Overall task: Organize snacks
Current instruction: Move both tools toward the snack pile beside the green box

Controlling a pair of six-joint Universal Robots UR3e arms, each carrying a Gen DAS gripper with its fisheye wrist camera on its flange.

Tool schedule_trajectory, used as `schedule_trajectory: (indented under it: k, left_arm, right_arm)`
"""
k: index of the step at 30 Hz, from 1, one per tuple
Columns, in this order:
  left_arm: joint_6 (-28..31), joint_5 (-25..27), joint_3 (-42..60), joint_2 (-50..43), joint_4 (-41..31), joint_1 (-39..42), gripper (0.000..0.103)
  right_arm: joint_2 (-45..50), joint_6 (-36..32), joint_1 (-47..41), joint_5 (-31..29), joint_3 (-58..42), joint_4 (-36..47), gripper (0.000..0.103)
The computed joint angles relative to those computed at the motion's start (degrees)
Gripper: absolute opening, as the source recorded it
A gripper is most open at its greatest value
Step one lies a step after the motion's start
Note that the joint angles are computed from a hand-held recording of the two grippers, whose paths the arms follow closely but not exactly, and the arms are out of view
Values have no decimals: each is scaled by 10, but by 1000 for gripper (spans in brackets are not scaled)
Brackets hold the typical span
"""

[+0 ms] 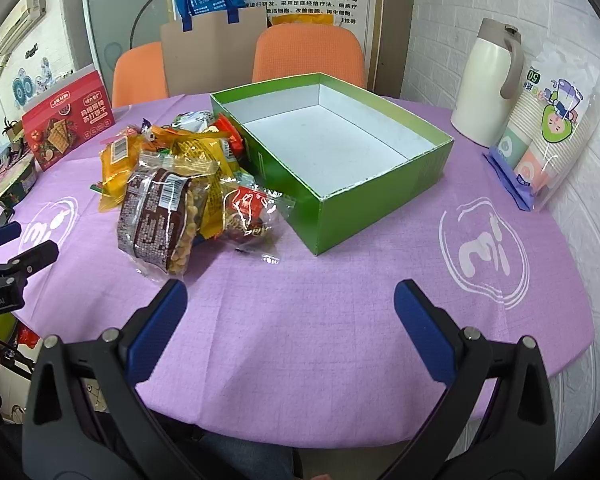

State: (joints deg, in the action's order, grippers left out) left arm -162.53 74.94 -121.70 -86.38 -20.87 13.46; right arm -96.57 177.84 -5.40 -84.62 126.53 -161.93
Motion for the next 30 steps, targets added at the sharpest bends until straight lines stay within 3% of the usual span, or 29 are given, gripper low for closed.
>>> schedule_trajectory:
  k: [30]
  left_arm:
    - [0,-13,16,-11,-17,1,103]
  right_arm:
    - [27,0,3,0,-22,7,103]
